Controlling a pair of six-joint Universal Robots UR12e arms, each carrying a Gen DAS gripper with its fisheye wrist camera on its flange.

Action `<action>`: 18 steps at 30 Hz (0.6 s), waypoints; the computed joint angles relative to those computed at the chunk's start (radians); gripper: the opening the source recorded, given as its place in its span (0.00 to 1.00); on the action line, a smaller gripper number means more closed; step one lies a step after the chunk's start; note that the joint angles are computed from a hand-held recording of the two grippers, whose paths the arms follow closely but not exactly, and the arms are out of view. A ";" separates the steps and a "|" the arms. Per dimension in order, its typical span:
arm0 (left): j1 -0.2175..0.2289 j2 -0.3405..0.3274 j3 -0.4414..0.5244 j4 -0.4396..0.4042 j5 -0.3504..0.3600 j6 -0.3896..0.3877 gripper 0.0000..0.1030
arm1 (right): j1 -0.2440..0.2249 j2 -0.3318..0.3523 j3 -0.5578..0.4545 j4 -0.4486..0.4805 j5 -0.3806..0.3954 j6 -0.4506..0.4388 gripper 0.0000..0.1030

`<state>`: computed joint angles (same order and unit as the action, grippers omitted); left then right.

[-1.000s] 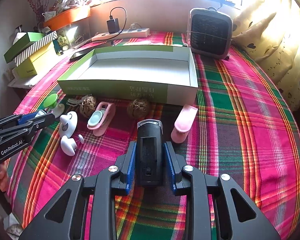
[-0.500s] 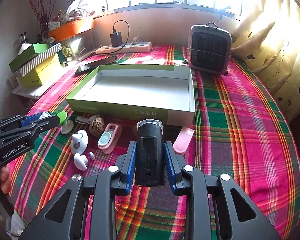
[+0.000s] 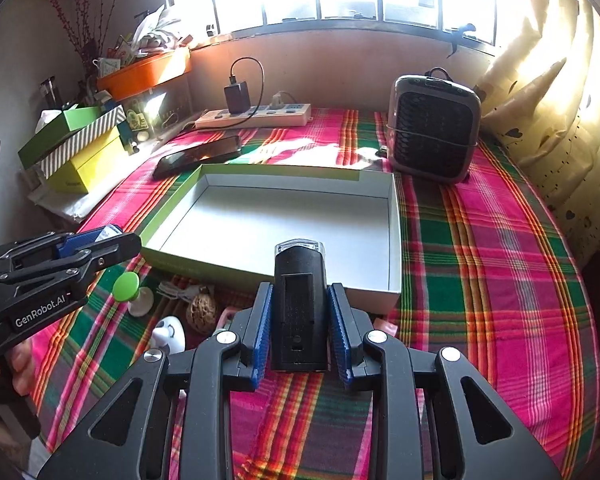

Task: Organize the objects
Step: 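Carry black device with right tool into white box while left tool carries jar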

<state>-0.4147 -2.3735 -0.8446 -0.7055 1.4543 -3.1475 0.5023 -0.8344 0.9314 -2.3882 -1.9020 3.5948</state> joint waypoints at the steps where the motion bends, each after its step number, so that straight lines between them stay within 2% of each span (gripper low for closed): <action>1: 0.001 -0.008 0.016 -0.010 -0.011 0.002 0.25 | -0.002 0.006 -0.011 0.006 0.001 -0.002 0.28; 5: 0.002 -0.044 0.087 -0.064 -0.023 -0.002 0.25 | -0.012 0.026 -0.050 0.026 0.008 -0.003 0.28; 12: -0.001 -0.116 0.223 -0.125 0.015 0.010 0.25 | -0.027 0.076 -0.146 0.091 0.006 -0.011 0.28; 18: -0.001 -0.208 0.396 -0.242 0.019 0.011 0.25 | -0.044 0.116 -0.219 0.146 0.016 0.001 0.28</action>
<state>-0.4155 -2.5814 -0.4481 -0.9473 1.4731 -3.1369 0.4583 -0.7189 0.7119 -2.2420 -1.8864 3.5954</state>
